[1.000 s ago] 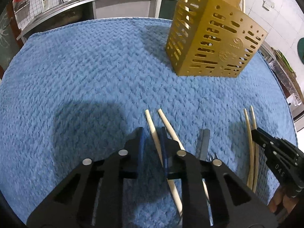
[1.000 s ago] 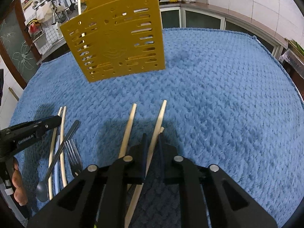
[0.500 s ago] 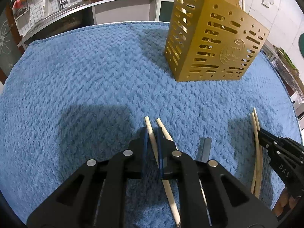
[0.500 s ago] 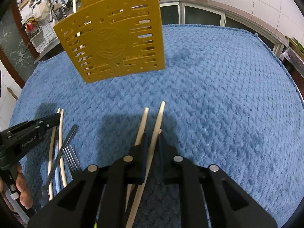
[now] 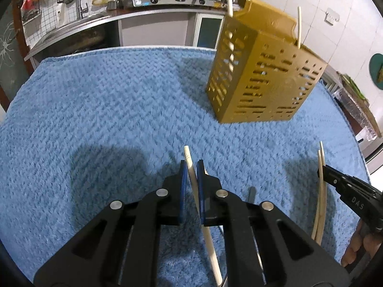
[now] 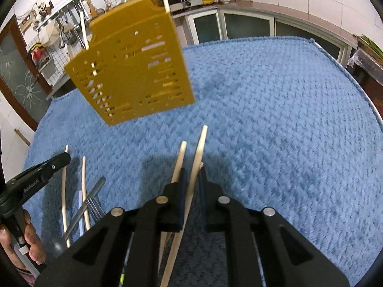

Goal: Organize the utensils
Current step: 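Lift the left tool's chopstick toward the holder while the right tool lifts its chopstick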

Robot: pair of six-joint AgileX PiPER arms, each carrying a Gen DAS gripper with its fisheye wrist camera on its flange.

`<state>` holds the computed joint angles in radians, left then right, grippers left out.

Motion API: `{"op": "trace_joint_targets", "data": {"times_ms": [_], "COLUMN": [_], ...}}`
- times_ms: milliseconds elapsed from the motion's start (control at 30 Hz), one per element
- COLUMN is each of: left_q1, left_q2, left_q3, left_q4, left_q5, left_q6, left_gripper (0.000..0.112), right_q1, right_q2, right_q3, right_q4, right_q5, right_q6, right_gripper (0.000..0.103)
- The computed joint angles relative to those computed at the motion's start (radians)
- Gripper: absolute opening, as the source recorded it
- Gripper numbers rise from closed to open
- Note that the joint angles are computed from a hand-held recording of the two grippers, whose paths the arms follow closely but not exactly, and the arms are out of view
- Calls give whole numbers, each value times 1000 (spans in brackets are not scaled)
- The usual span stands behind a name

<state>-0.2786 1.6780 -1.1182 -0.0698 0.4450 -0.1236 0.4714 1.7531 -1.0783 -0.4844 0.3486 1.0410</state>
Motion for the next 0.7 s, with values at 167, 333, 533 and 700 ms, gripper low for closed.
{"op": "trace_joint_targets", "data": {"times_ms": [167, 333, 533, 700], "left_q1": [3, 7, 20, 29], "left_q2": [-38, -67, -104, -116], "left_q3": [13, 19, 24, 27], "left_q4": [-42, -59, -117, -162], "left_q5": [-11, -21, -21, -25], "left_q6": [43, 65, 122, 169], "left_gripper": [7, 6, 6, 6], "right_q1": [13, 12, 5, -14], "right_q2": [-40, -61, -100, -98], "right_q3": [7, -3, 6, -8], "right_q4": [-79, -89, -133, -88], "right_q5": [8, 14, 8, 8], "right_q6": [61, 63, 102, 52], "right_gripper": [10, 9, 9, 8]}}
